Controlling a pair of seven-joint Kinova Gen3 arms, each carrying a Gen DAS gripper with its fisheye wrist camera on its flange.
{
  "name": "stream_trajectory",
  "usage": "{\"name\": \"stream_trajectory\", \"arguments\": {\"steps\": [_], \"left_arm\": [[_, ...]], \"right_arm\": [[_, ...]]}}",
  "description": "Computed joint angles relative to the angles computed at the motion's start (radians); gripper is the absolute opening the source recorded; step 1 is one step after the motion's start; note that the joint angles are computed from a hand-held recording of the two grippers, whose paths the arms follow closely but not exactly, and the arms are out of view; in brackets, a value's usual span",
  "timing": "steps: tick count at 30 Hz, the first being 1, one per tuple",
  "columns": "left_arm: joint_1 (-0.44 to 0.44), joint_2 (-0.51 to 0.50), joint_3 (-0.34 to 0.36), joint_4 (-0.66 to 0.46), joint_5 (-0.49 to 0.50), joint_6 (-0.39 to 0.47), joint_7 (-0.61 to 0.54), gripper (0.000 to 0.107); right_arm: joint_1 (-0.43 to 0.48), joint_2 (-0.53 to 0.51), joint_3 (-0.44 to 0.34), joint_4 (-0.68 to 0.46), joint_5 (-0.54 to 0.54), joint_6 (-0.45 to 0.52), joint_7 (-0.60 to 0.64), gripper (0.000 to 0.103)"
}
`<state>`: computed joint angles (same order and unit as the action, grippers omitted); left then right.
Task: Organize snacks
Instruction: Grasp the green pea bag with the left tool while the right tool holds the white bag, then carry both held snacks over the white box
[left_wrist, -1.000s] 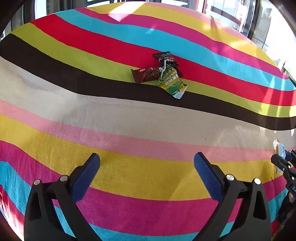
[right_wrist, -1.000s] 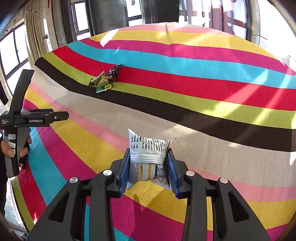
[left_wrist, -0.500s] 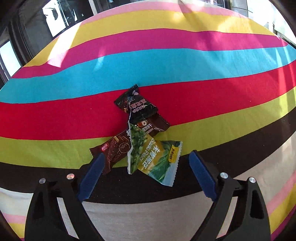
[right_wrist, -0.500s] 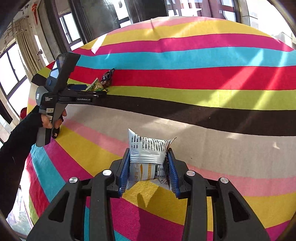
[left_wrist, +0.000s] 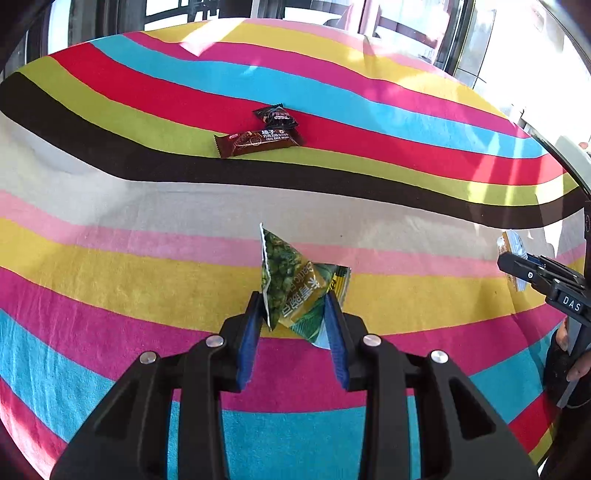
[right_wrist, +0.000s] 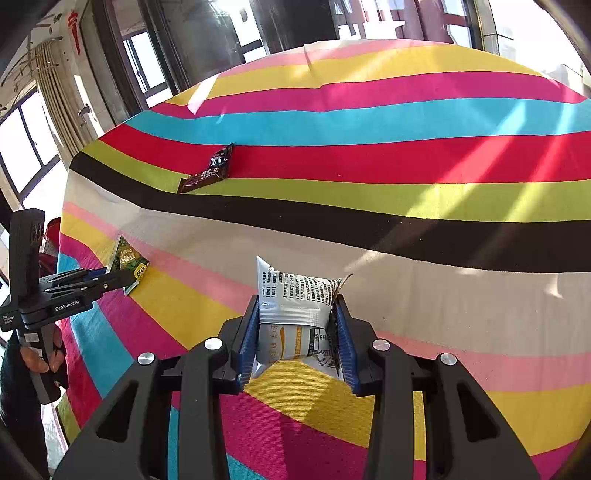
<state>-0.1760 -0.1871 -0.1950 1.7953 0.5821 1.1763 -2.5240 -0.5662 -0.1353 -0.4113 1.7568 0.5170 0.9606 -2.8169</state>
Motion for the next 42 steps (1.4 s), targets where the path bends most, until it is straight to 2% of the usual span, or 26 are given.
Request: {"name": "stream_trajectory", "arguments": {"steps": [4,5,6,7,8,10,13,14,15,16,17,21,24,32,35,38,42], "left_arm": [[0.009,-0.018,0.010,0.011,-0.020,-0.028,0.005,0.037],[0.014,-0.014,0.017,0.006,-0.025,-0.034,0.018,0.042],[0.018,-0.017,0.026,0.006,-0.036,-0.045,0.030,0.051],[0.024,-0.020,0.041,0.004,-0.053,-0.063,0.048,0.077],[0.032,-0.023,0.045,0.004,-0.062,-0.074,0.050,0.093],[0.060,-0.025,0.053,0.001,-0.081,-0.101,0.028,0.097],[0.070,0.010,0.100,-0.018,-0.131,-0.108,-0.002,0.095],[0.077,0.027,0.086,-0.035,-0.116,-0.078,-0.006,0.082],[0.092,0.034,0.060,-0.041,-0.095,-0.064,-0.025,0.073],[0.098,0.033,0.052,-0.040,-0.090,-0.064,-0.038,0.053],[0.088,0.032,0.063,-0.042,-0.096,-0.061,-0.035,0.049],[0.068,0.013,0.047,-0.021,-0.070,-0.052,-0.014,0.043],[0.050,-0.010,0.017,-0.007,-0.045,-0.015,-0.010,0.041],[0.046,-0.108,-0.037,0.051,-0.074,0.018,-0.051,0.041],[0.046,-0.127,-0.070,0.066,-0.082,0.036,-0.073,0.041],[0.041,-0.144,-0.103,0.075,-0.082,0.052,-0.100,0.041],[0.033,-0.162,-0.152,0.083,-0.075,0.074,-0.143,0.041]], "right_arm": [[-0.001,0.001,-0.003,-0.003,0.005,0.008,-0.006,0.039],[-0.001,0.002,-0.002,-0.005,0.004,0.012,-0.007,0.039],[-0.002,0.004,-0.005,-0.008,0.006,0.019,-0.013,0.039],[-0.003,0.006,-0.005,-0.010,0.009,0.025,-0.018,0.039],[-0.004,0.007,-0.004,-0.011,0.010,0.028,-0.021,0.039],[-0.008,0.010,-0.003,-0.014,0.010,0.035,-0.023,0.039],[-0.014,0.013,0.001,-0.017,0.011,0.041,-0.023,0.039],[-0.015,0.012,0.002,-0.016,0.012,0.041,-0.025,0.039],[-0.016,0.012,0.002,-0.016,0.013,0.041,-0.026,0.039],[-0.016,0.011,0.003,-0.015,0.013,0.041,-0.026,0.039],[-0.017,0.011,0.002,-0.016,0.015,0.043,-0.029,0.039],[-0.019,0.014,0.003,-0.017,0.023,0.044,-0.037,0.039],[-0.021,0.014,0.005,-0.016,0.025,0.042,-0.039,0.039],[-0.033,0.033,0.005,-0.036,0.028,0.060,-0.005,0.038],[-0.062,0.065,-0.011,-0.076,0.053,0.120,-0.005,0.038],[-0.105,0.068,0.002,-0.082,0.041,0.100,-0.029,0.038],[-0.181,0.114,-0.036,-0.135,0.108,0.151,-0.081,0.038]]}}
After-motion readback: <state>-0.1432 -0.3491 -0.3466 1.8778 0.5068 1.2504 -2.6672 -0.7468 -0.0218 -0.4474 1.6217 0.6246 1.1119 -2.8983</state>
